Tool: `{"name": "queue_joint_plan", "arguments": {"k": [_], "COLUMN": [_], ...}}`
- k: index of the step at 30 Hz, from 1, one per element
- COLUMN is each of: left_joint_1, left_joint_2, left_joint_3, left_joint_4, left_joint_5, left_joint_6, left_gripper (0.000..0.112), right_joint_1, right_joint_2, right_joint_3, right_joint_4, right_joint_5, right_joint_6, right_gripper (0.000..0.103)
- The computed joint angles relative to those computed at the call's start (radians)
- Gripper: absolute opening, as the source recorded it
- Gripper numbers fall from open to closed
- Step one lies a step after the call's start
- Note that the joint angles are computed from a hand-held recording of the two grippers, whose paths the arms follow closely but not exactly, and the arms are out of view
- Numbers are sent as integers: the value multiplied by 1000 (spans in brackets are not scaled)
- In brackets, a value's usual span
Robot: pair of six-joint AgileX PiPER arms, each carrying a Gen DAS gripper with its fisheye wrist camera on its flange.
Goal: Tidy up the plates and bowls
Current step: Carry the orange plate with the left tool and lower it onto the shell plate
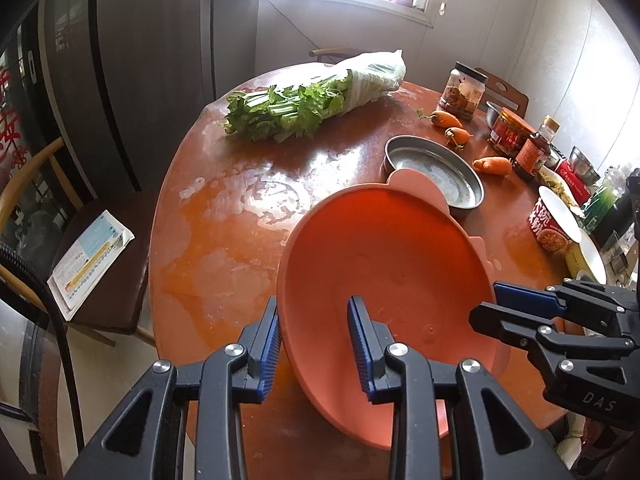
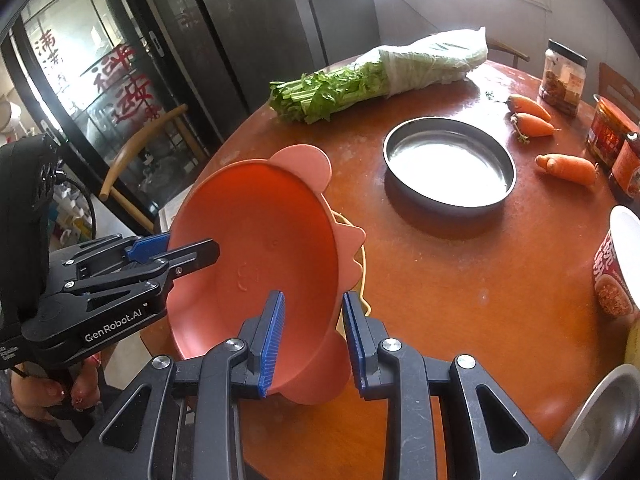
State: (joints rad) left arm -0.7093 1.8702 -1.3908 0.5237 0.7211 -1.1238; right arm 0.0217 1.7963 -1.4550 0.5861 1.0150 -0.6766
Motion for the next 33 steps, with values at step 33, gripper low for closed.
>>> {"name": "queue_joint_plan", "arguments": {"k": [33], "left_joint_1": [-8], "left_joint_2": [56], "left_joint_3": [-30], "left_joint_4": [55], "left_joint_5": [19], "left_joint_6": [-10], "left_gripper": [33], "right_joint_1": [23], "right_joint_2": [6], "right_joint_3": [22], "right_joint_4": [-30], "right_joint_5": [-64], "right_joint_6": [23], "right_gripper": [33]}}
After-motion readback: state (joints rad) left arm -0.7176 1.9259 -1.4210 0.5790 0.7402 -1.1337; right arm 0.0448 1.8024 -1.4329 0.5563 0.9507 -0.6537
